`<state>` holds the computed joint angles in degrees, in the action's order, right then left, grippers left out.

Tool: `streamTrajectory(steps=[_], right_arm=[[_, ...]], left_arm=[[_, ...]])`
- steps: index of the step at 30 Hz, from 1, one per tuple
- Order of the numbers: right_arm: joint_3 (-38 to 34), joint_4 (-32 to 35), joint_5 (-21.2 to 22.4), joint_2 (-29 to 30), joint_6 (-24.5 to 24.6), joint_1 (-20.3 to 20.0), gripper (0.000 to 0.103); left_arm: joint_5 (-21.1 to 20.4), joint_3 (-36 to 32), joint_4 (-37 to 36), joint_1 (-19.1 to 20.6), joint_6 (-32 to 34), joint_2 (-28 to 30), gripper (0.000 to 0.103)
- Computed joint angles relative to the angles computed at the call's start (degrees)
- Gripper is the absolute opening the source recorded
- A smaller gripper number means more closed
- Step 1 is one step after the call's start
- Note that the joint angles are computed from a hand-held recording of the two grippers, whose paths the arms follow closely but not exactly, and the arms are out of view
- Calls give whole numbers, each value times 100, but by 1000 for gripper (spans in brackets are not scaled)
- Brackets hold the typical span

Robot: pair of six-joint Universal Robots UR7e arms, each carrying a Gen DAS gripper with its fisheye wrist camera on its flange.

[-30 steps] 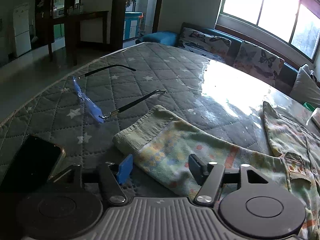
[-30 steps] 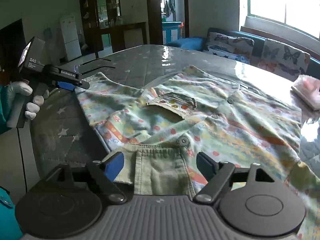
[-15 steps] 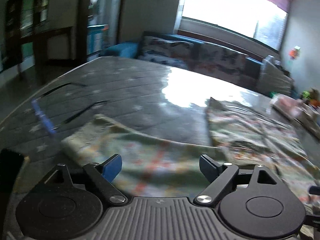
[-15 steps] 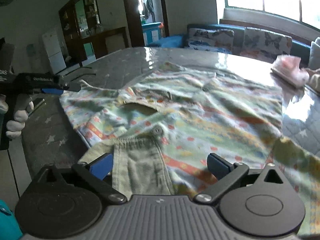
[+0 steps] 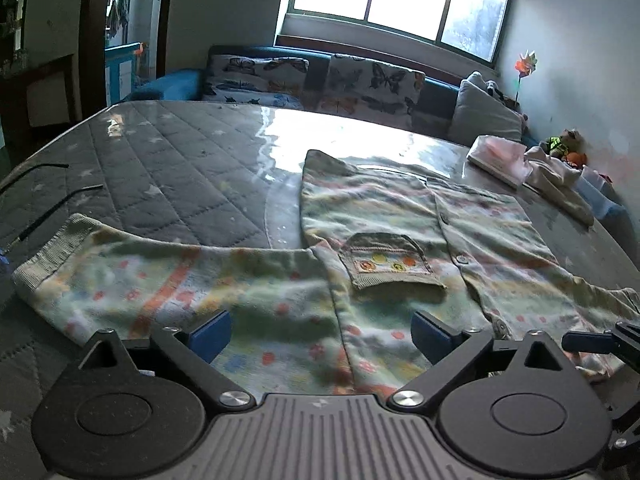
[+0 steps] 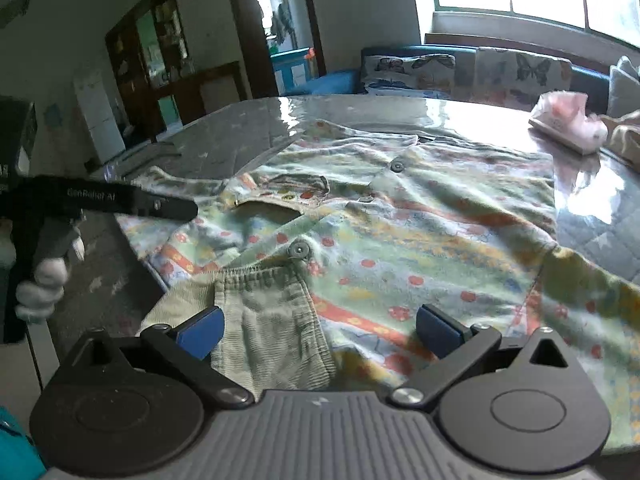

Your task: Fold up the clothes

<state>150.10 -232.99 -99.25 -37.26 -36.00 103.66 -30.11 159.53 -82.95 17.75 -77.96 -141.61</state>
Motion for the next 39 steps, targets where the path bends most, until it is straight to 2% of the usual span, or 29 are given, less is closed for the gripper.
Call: streamTrajectory(steps=[3, 7, 10, 13, 18, 20, 22, 29, 39], right_arm=[[29, 135, 169, -109, 17, -108, 103], [65, 172, 172, -246, 165, -126, 103], [192, -477, 45, -193, 127, -112, 103], [363, -1039, -27, -267, 179, -218, 103], [608, -1974, -490, -398, 137, -564, 101], [662, -2356, -830, -450, 38, -769, 99], [710, -2477, -979, -605, 82, -1012, 95], [654, -3066, -1363, -834, -93, -1602, 94], [619, -2655, -1295, -1279, 41, -2122, 79]], left_arm=[[-15, -44, 292, -86, -232, -69, 100], [28, -111, 507, -113, -409, -119, 100], [-14, -139, 682, -221, -474, -177, 100], [-60, -66, 374, -245, -242, -107, 100], [-115, 63, -282, -246, 98, 114, 103], [-130, 86, -433, -253, 168, 206, 103], [-143, 93, -534, -249, 197, 287, 103], [-199, 94, -875, -179, 268, 629, 103], [-231, 62, -1085, -139, 234, 955, 103]])
